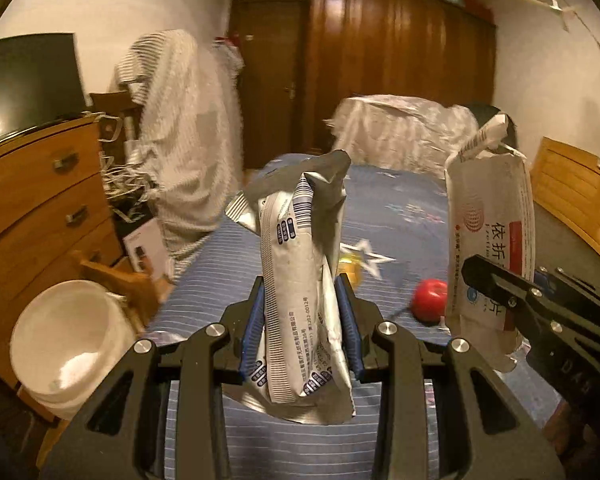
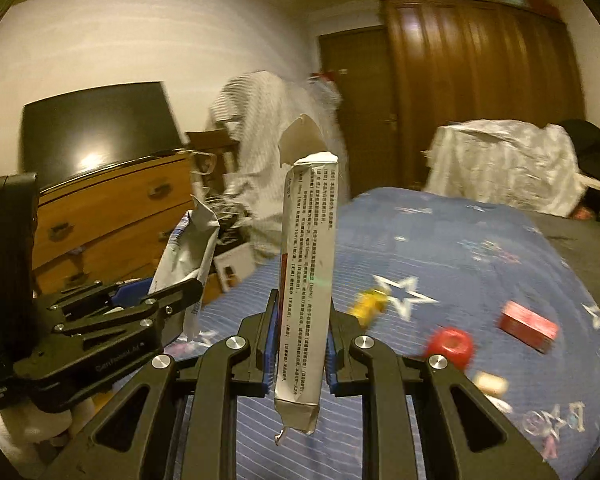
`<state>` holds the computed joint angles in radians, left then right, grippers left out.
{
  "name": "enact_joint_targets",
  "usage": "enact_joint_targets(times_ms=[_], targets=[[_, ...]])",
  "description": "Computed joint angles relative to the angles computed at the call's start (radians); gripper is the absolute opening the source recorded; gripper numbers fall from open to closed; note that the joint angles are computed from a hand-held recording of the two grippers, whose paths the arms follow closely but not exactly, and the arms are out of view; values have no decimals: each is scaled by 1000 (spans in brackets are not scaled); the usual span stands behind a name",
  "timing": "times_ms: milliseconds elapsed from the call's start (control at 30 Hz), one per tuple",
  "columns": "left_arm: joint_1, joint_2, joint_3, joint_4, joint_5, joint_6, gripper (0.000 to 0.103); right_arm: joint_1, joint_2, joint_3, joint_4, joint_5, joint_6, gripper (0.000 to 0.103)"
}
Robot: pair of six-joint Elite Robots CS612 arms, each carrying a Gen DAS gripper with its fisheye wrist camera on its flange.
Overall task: Collect trash
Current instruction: 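Carry the white packaging in the left tool and the medicine box in the right tool over the bucket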
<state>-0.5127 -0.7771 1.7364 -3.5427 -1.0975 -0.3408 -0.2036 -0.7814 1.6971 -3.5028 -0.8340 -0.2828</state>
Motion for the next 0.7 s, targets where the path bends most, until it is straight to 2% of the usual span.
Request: enact_joint_targets(times_ms=[300,533,700], targets=[[71,-58,86,15,100,-78,33,141,-9,-79,209,42,-113,20],[142,-82,125,75,112,-142,33,246,12,-169,396,26,-200,20],[203,-87,139,119,84,-185,33,309,49,-264,556,3,-251,20]])
